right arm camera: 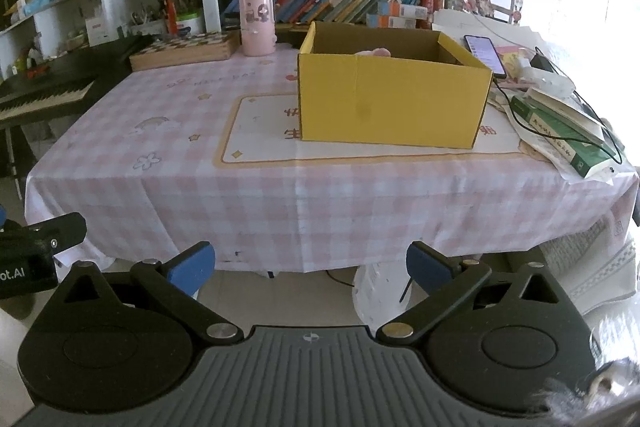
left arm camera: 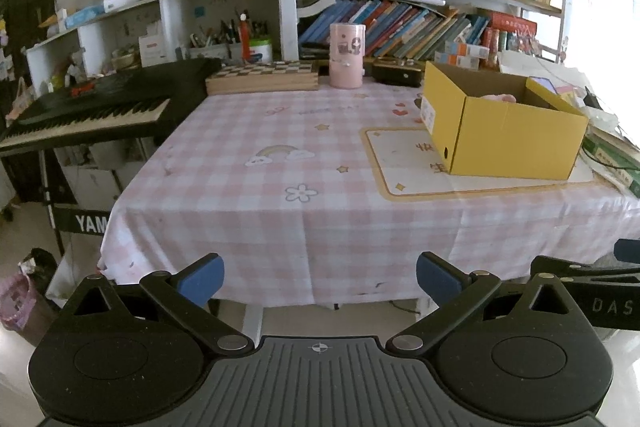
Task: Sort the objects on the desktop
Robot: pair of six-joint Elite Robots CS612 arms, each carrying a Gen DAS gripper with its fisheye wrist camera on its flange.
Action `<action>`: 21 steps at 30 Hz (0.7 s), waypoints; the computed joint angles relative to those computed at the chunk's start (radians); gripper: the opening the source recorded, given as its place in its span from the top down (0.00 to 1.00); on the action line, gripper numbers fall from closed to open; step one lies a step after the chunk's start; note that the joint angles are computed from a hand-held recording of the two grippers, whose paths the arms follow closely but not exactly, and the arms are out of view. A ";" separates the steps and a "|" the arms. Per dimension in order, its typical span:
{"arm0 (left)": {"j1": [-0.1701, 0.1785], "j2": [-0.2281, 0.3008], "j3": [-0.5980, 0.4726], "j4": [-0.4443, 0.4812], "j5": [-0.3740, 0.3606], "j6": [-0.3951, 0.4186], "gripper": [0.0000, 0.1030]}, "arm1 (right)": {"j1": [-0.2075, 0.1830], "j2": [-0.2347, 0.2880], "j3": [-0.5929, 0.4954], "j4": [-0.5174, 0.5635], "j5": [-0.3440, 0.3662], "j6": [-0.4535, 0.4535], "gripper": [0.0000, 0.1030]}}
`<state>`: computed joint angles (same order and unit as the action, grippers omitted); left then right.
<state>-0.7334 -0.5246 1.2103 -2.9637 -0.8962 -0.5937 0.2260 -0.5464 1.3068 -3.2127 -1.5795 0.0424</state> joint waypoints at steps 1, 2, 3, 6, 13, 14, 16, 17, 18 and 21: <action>0.000 0.000 -0.001 0.003 0.001 0.004 0.00 | 0.000 0.000 0.000 0.000 0.001 0.000 0.00; -0.001 0.001 -0.003 0.006 0.001 0.008 0.00 | 0.000 0.000 0.000 0.000 0.001 0.000 0.00; -0.001 0.002 -0.005 0.010 0.000 0.011 0.00 | 0.000 0.000 0.000 0.000 0.001 0.000 0.00; -0.002 0.004 -0.010 0.016 -0.005 0.023 0.00 | 0.000 -0.001 -0.001 0.007 -0.001 0.009 0.00; -0.002 0.006 -0.015 0.014 -0.010 0.042 0.00 | -0.001 -0.001 0.000 0.015 -0.004 0.031 0.00; -0.002 0.006 -0.016 0.017 -0.011 0.041 0.00 | -0.001 -0.001 0.000 0.015 -0.003 0.030 0.00; -0.002 0.006 -0.018 0.025 -0.011 0.036 0.00 | -0.001 -0.001 0.000 0.017 -0.001 0.028 0.00; -0.002 0.005 -0.019 0.029 -0.011 0.032 0.00 | -0.002 -0.001 -0.001 0.018 0.000 0.028 0.00; -0.002 0.005 -0.019 0.032 -0.011 0.029 0.00 | -0.002 -0.001 -0.001 0.019 0.001 0.027 0.00; -0.002 0.005 -0.020 0.036 -0.010 0.025 0.00 | -0.002 -0.001 -0.001 0.018 0.001 0.028 0.00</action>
<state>-0.7352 -0.5194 1.1905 -2.9279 -0.9059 -0.5688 0.2241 -0.5472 1.3062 -3.1944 -1.5785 0.0707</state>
